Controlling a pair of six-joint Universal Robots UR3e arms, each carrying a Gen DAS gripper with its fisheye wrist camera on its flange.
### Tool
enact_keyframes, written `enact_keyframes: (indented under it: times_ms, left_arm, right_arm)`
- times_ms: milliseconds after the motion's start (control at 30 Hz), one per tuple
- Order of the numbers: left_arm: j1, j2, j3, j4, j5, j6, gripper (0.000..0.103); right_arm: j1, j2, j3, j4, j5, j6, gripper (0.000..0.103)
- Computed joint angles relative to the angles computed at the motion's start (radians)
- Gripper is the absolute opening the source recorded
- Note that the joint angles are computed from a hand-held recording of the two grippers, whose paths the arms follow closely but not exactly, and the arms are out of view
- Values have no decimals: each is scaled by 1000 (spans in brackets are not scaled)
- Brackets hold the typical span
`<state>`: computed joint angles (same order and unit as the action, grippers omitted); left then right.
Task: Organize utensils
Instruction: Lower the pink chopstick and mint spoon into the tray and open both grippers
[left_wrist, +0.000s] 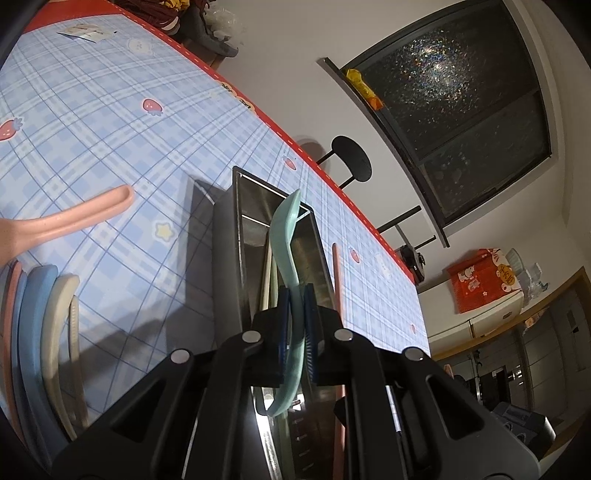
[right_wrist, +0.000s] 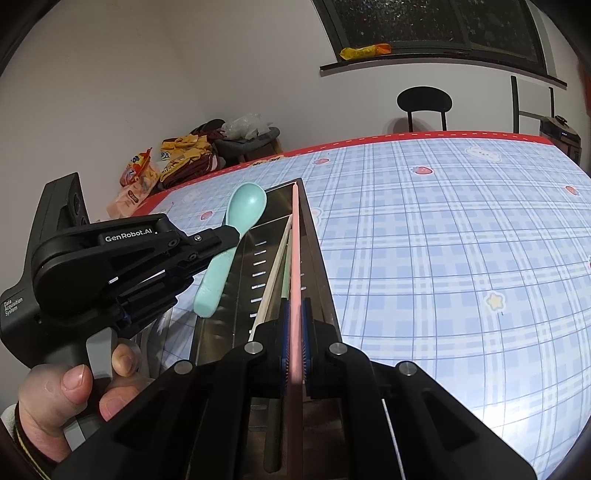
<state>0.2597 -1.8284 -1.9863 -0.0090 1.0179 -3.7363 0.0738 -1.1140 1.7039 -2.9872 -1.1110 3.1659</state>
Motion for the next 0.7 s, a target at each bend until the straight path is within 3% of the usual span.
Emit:
enact_keyframes:
  times_ms: [267,500,600,700]
  left_arm:
    - [-1,-13,15,7,-4,11,11]
    - [46,99,-41,-24,-31,67,18]
    - [87,180,-75,-58,-45,106,22]
    - [143,292,-117,-127,-59,190,28]
  right_arm:
    - [4,3,2,-8,-4,1,7]
    - [-5,-30,47,-67,18,-3,11]
    - [-4,-43,65,-87,11,-4,25]
    - [-2,-60,88,-115,2,-2,50]
